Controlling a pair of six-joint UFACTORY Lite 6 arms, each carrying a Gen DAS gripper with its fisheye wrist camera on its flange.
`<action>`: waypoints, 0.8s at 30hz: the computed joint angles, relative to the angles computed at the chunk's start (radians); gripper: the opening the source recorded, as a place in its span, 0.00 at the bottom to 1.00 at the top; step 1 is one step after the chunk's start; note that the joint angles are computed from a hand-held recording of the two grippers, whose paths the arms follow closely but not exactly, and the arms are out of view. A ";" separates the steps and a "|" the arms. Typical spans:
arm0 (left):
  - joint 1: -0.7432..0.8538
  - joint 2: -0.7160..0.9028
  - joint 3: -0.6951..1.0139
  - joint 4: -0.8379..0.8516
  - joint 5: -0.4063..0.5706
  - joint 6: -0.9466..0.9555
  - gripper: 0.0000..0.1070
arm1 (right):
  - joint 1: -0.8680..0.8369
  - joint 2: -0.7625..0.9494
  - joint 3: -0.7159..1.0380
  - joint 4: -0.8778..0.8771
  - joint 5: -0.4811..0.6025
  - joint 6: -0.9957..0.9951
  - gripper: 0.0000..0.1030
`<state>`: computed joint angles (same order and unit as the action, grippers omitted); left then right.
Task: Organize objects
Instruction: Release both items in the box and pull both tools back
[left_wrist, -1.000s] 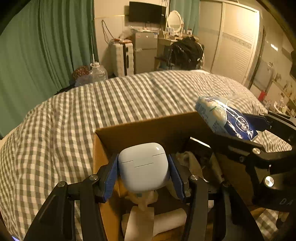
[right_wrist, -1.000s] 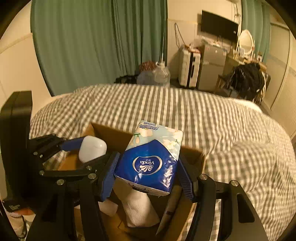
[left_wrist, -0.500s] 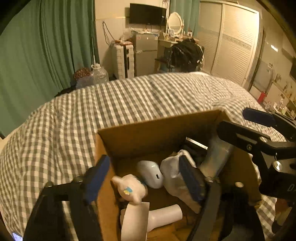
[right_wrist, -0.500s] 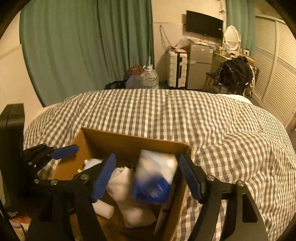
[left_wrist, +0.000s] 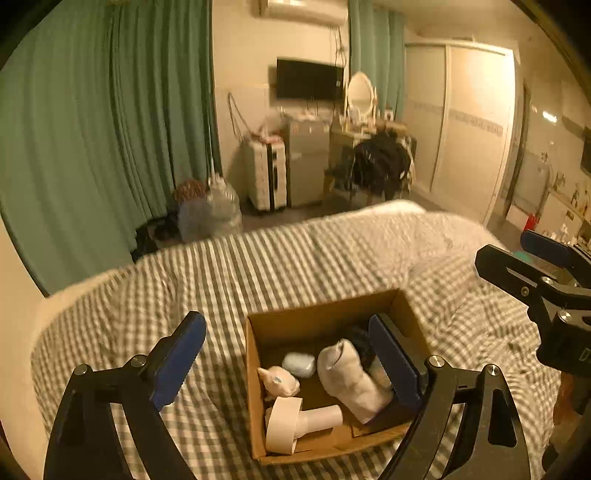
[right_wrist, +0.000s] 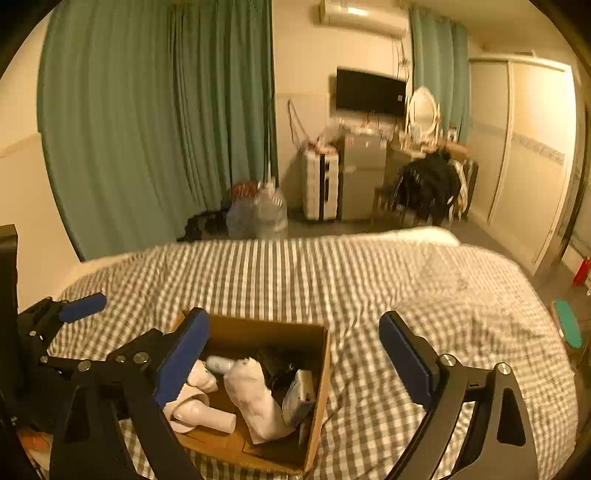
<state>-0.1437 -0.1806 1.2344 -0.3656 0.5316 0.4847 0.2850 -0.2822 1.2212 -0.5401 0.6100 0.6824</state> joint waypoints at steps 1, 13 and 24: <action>0.008 -0.039 0.006 0.003 0.022 -0.006 0.87 | 0.033 -0.028 0.016 -0.045 0.043 0.037 0.93; 0.168 -0.303 0.108 -0.094 0.195 0.089 0.95 | 0.605 -0.131 0.278 -0.494 0.590 0.345 0.98; 0.601 -0.538 -0.083 -0.612 0.429 0.550 0.96 | 1.261 -0.258 0.130 -0.855 1.125 0.600 0.99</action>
